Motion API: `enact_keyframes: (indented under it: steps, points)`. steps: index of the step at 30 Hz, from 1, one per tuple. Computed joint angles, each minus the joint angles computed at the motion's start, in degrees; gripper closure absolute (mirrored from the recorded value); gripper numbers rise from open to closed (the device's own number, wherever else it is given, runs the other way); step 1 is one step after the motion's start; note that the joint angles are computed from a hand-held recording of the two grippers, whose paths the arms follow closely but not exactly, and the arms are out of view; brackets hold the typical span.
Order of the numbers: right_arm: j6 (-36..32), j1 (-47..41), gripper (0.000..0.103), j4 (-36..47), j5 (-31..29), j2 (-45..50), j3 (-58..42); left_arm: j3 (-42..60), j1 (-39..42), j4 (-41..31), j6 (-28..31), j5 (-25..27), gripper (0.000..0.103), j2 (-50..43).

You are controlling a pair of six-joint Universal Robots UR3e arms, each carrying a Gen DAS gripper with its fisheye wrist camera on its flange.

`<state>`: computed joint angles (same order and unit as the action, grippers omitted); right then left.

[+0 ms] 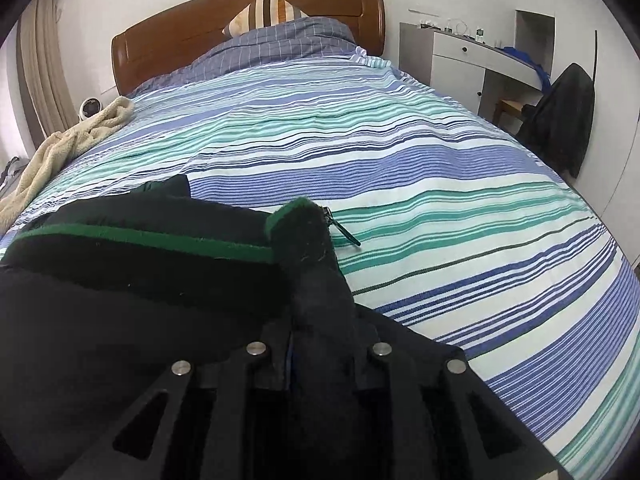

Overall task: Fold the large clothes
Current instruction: 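Hold the folded hem in place with both grippers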

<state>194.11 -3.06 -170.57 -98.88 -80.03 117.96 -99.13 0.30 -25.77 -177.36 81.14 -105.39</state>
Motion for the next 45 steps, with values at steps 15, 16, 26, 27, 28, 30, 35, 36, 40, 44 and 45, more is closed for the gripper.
enact_keyframes:
  steps: [15, 16, 26, 27, 28, 30, 35, 36, 40, 44, 45]
  points:
    - [0.1, -0.6, 0.083, -1.2, 0.9, 0.8, -0.1, 0.3, 0.3, -0.1, -0.2, -0.3, 0.061, -0.6]
    - [0.1, -0.6, 0.083, -1.3, 1.0, 0.8, -0.1, 0.3, 0.4, 0.0, -0.2, -0.5, 0.060, -0.6]
    - [0.0, -0.7, 0.083, -1.0, 1.5, 0.8, -0.2, -0.2, 1.1, 0.3, -0.6, -1.8, 0.059, -0.6]
    - [-0.1, -0.8, 0.083, -1.0, 1.6, 0.8, -0.2, -0.1, 1.2, 0.2, -0.6, -1.9, 0.059, -0.6]
    - [0.0, -0.7, 0.083, -1.0, 1.7, 0.8, -0.3, -0.2, 1.2, 0.3, -0.6, -1.9, 0.059, -0.6]
    - [0.1, -0.7, 0.083, -1.0, 1.6, 0.9, -0.3, -0.3, 1.3, 0.4, -0.6, -2.1, 0.059, -0.6]
    - [0.2, -0.7, 0.083, -1.1, 1.8, 1.0, -0.5, -0.3, 1.3, 0.4, -0.6, -2.0, 0.059, -0.6]
    - [0.3, -0.6, 0.083, -1.0, 1.7, 1.1, -0.6, -0.4, 1.3, 0.4, -0.6, -2.0, 0.059, -0.5]
    - [0.2, -0.8, 0.083, -1.4, 2.0, 1.1, -0.3, -0.4, 1.3, 0.4, -0.6, -2.1, 0.058, -0.5]
    - [0.2, -0.8, 0.083, -1.4, 2.1, 1.2, -0.5, -0.5, 1.3, 0.5, -0.6, -2.1, 0.058, -0.4]
    - [0.1, -0.9, 0.083, -1.4, 2.2, 1.2, -0.3, -0.5, 1.3, 0.5, -0.6, -2.1, 0.058, -0.4]
